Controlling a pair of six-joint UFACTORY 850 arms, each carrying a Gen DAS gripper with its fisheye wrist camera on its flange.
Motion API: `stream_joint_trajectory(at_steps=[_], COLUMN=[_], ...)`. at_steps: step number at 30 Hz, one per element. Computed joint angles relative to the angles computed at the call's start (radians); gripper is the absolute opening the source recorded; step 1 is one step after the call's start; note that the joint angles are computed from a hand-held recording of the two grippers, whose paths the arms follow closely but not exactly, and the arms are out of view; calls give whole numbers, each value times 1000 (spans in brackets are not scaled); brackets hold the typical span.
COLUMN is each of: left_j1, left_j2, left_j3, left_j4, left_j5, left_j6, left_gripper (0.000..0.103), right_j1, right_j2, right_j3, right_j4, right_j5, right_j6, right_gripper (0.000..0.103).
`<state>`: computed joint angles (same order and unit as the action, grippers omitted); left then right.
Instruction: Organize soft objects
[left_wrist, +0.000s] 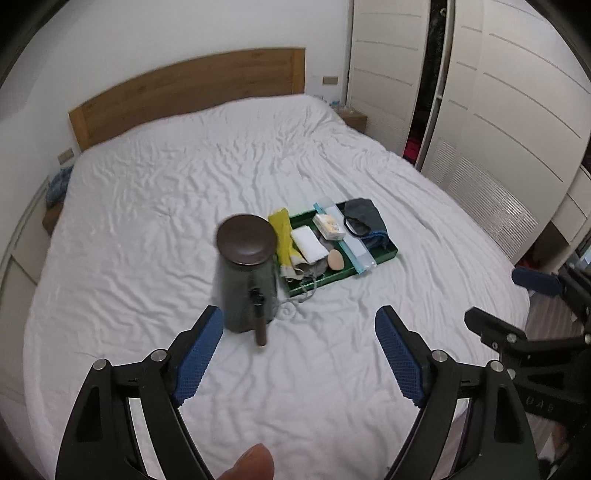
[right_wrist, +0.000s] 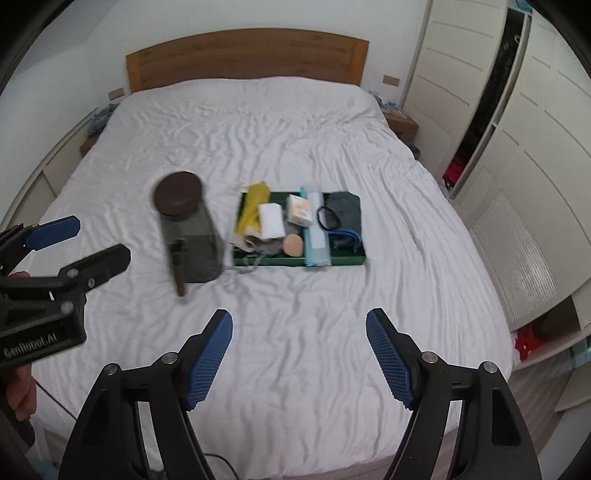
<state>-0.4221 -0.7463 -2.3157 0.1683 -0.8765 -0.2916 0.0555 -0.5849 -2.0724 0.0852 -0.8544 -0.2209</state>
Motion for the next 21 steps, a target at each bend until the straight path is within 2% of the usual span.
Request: stream_joint_trajectory(at_steps=[5,12,19,20,21], left_j1=[16,47,30,29,27], left_j2=[147,213,287,311,332], left_j3=[186,243,285,311,336], left_j4=[70,63,279,319,358], left_j5=[78,114,147,175,202], left_j6=[-74,-103,-247,-281,-318], left_gripper=[80,81,84,87,102], right_j1=[36,67,60,57,55], right_j2=[106,179,226,238,253], right_j3=[86,133,151,156,168], right_j4=[-1,39,109,126,142], right_j5=[3,15,65,74,89], right_j6=[-35,-105,-177,-192,-207], right_gripper=[76,76,76,76,76])
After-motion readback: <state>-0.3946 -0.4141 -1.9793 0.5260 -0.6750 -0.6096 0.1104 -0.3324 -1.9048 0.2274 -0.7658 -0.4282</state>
